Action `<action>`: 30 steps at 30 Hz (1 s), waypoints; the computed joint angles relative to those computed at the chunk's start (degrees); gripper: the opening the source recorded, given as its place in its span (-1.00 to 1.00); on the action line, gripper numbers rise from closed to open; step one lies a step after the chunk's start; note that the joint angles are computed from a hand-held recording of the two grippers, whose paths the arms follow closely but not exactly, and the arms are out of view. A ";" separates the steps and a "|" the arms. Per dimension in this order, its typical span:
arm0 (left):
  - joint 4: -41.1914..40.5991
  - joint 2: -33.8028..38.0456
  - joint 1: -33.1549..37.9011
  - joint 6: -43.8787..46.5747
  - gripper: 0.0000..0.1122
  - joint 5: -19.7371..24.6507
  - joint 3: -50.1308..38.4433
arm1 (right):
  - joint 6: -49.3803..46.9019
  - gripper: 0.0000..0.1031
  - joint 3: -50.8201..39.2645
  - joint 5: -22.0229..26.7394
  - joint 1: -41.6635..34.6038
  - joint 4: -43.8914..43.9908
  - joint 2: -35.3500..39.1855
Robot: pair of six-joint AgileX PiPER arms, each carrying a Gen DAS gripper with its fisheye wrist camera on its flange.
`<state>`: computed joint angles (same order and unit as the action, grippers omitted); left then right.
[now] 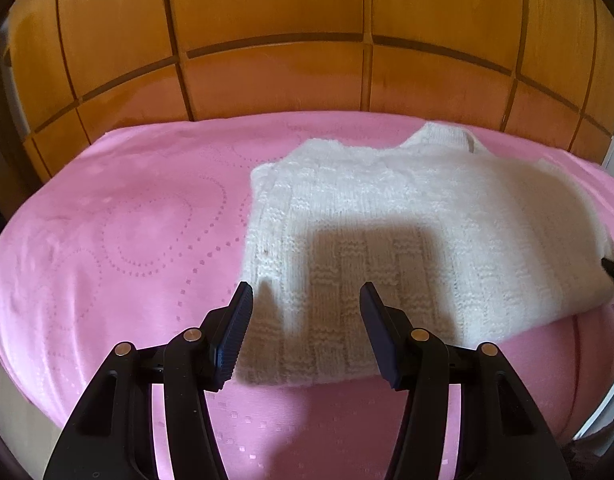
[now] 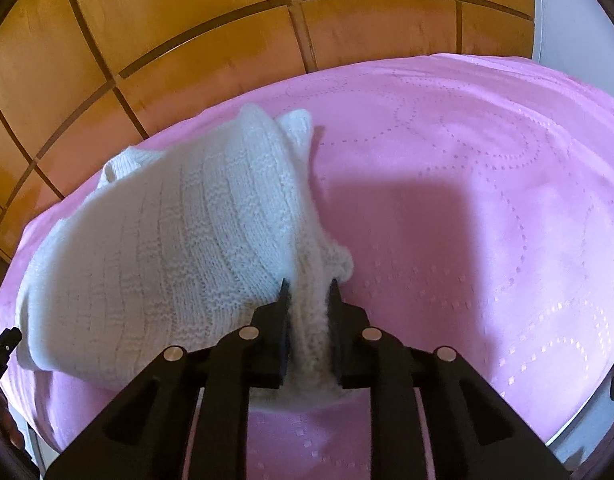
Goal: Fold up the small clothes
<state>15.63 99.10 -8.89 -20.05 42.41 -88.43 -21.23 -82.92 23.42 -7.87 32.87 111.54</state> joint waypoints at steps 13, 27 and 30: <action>-4.50 -0.42 0.60 3.65 0.19 -0.86 -2.95 | 4.44 -0.38 0.04 -0.88 0.56 -3.31 -0.16; -6.01 5.66 -0.15 6.45 0.19 1.81 -11.38 | 10.21 0.33 -3.50 2.55 -0.88 -7.61 0.44; -6.14 7.20 -0.16 7.17 0.19 2.58 -13.07 | 7.80 0.35 -4.58 3.47 -1.74 -4.82 0.77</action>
<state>9.49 106.30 -9.05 -12.89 44.99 -101.50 -13.43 -87.50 26.89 -9.61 28.05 112.31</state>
